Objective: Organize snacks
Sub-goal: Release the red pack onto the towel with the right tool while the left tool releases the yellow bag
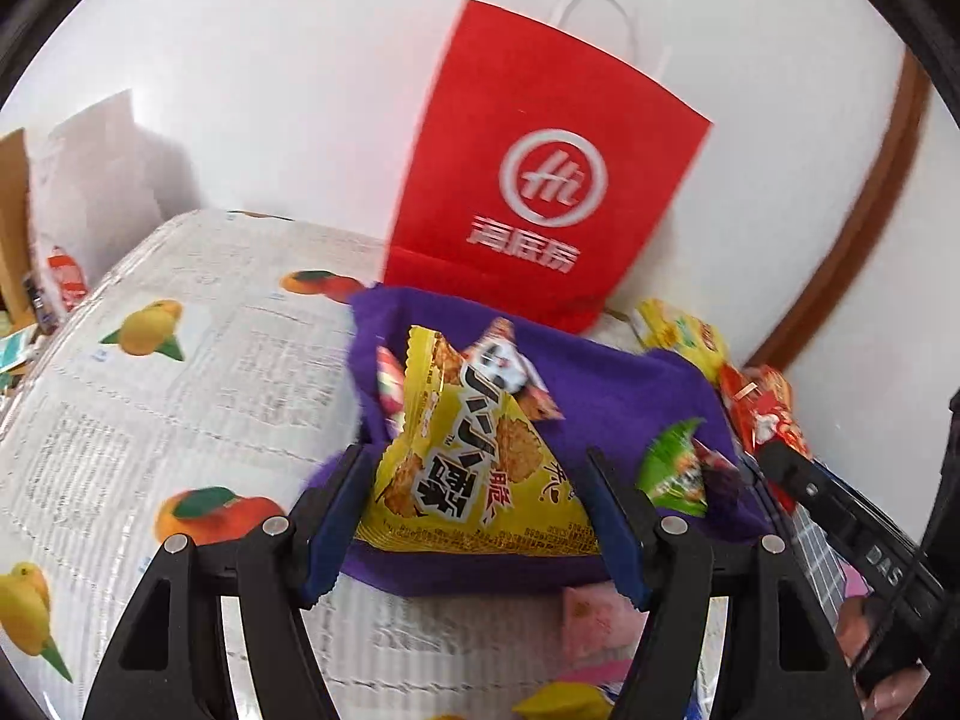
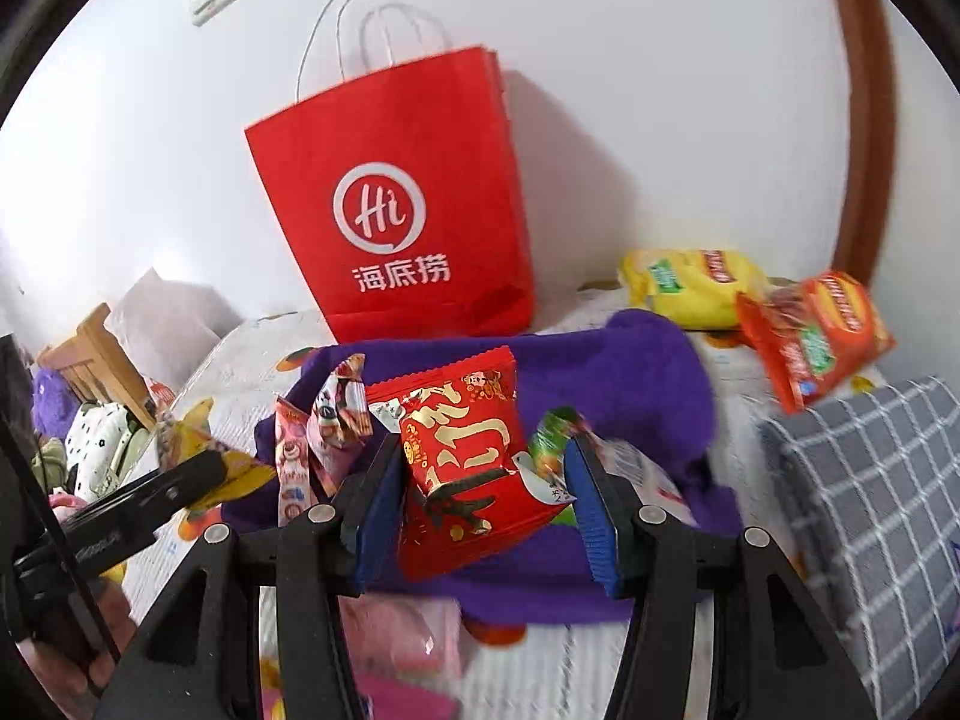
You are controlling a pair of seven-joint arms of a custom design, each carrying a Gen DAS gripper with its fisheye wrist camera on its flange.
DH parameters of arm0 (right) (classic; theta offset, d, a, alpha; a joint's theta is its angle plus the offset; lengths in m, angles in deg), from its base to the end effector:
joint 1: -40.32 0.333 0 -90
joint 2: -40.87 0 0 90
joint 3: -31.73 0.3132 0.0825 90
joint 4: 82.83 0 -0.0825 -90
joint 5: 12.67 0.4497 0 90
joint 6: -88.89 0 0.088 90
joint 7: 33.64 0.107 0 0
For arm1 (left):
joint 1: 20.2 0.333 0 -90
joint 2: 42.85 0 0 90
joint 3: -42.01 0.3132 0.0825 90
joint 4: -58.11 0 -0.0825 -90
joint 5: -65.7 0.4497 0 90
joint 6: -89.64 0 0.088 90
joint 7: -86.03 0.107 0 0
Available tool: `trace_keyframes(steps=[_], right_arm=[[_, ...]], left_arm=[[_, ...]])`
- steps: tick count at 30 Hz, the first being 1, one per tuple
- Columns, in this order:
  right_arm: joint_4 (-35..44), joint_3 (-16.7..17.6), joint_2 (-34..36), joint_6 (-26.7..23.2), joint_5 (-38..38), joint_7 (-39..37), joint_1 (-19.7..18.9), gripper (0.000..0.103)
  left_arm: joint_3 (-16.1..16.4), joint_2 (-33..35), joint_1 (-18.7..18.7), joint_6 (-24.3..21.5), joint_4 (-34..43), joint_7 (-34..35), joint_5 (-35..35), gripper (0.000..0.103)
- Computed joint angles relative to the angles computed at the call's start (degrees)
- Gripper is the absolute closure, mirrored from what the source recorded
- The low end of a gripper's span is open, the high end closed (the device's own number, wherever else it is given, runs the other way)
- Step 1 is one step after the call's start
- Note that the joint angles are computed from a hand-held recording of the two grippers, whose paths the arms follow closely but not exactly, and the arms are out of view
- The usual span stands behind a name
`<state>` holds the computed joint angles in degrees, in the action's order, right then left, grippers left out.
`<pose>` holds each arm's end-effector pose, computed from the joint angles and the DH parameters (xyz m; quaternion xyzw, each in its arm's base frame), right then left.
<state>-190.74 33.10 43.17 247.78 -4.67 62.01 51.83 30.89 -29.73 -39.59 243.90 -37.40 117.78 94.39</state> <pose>0.6680 0.1463 0.5598 -0.6494 0.6377 -0.1994 0.3630 0.6359 -0.3782 0.5416 -0.6882 0.5945 -0.3788 0.1715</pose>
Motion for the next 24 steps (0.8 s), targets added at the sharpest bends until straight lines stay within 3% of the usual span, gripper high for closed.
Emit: trace_keyframes(steps=[3, 7, 11, 17, 20, 24], right_arm=[[2.47, 0.01, 3.57, 0.62, 0.06, -0.13, 0.20, 0.050], [4.23, 0.65, 6.89, -1.86, 6.33, -3.80, -0.47, 0.050], [3.37, -0.95, 7.23, -2.13, 0.55, -0.62, 1.10, 0.049], [3.62, 0.12, 7.71, -3.94, 3.30, -2.69, 0.70, 0.049], [5.24, -1.09, 8.94, -6.15, -1.12, 0.18, 1.80, 0.049], [4.94, -0.01, 8.66, -5.93, 4.29, -1.87, 0.27, 0.049]], left_arm=[[0.64, -0.18, -0.37, -1.14, -0.04, -2.08, 1.61, 0.035], [0.87, 0.26, -1.04, -2.76, 0.80, -3.32, 4.51, 0.035], [0.09, 0.91, -0.78, -2.97, 1.39, -1.50, 3.52, 0.035], [0.30, 1.55, -1.81, -4.06, 2.30, -0.96, 4.63, 0.035], [0.33, 1.28, -1.84, -3.36, 1.98, -1.04, 4.69, 0.035], [0.31, 1.11, -1.87, -2.96, 1.79, -1.27, 4.93, 0.035]])
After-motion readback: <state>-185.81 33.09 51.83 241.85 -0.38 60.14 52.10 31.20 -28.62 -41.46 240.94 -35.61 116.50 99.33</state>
